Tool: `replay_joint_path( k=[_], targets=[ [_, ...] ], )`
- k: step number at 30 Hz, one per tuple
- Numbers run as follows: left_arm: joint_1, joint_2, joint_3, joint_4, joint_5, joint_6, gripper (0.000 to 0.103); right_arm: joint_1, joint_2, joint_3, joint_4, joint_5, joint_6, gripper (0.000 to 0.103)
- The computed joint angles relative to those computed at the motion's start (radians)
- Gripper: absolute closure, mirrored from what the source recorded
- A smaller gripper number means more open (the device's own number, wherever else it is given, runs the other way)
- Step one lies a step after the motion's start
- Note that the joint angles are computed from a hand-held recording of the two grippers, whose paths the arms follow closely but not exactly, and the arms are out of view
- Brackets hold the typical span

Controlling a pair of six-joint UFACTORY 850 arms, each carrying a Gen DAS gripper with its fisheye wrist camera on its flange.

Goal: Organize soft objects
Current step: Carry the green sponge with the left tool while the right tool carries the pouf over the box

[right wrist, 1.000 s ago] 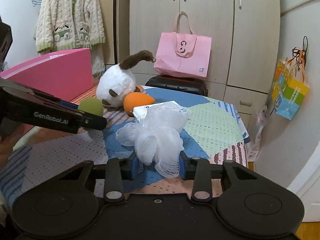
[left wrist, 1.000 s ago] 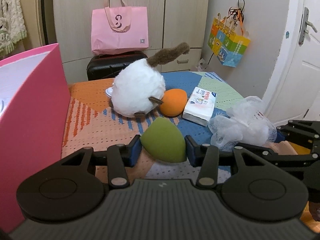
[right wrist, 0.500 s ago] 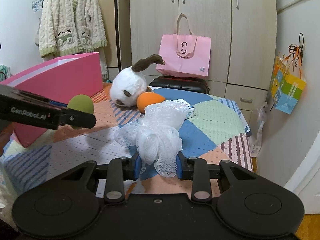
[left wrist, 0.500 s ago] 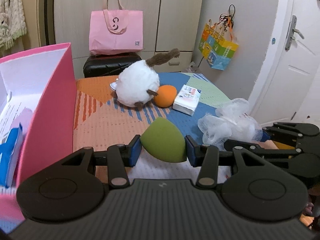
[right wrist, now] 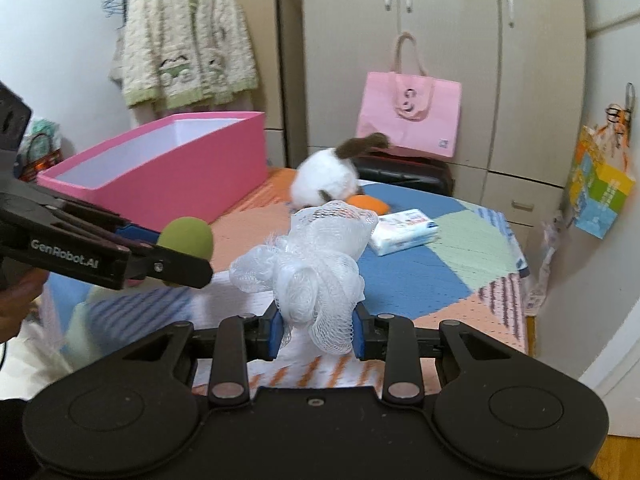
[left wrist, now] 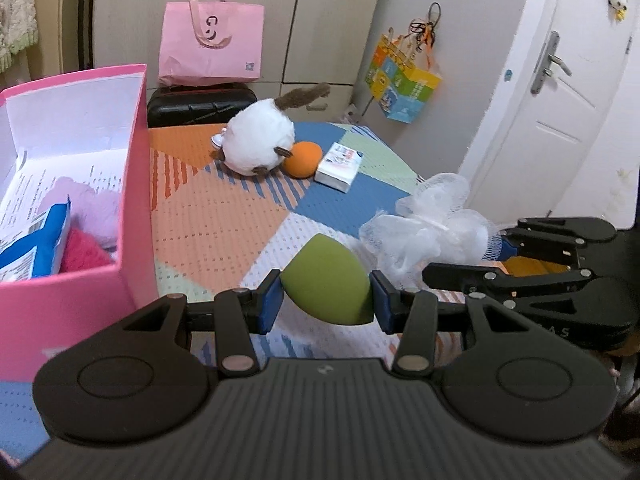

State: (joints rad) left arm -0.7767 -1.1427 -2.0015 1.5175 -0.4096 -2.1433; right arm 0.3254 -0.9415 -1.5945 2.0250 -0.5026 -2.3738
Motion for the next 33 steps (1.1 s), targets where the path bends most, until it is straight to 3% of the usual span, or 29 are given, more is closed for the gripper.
replay_joint_path(
  k=[6, 16, 22, 25, 33],
  targets=[
    [0.007, 0.083, 0.128, 0.065, 0.106, -0.121, 0.058, 0.006, 0.042, 0.032, -0.162, -0.011, 0.147, 0.066],
    [0.003, 0.220, 0.328, 0.110, 0.134, -0.220, 0.058, 0.024, 0.079, 0.036, -0.425, -0.060, 0.384, 0.066],
    [-0.005, 0.323, 0.458, 0.128, 0.102, -0.255, 0.058, 0.044, 0.094, 0.011, -0.565, -0.124, 0.494, 0.066],
    [-0.015, 0.375, 0.522, 0.256, 0.067, -0.384, 0.058, 0.057, 0.095, -0.009, -0.594, -0.158, 0.508, 0.066],
    [-0.012, 0.454, 0.609, 0.289, -0.063, -0.381, 0.058, 0.093, 0.069, -0.097, -0.573, -0.217, 0.473, 0.065]
  ],
)
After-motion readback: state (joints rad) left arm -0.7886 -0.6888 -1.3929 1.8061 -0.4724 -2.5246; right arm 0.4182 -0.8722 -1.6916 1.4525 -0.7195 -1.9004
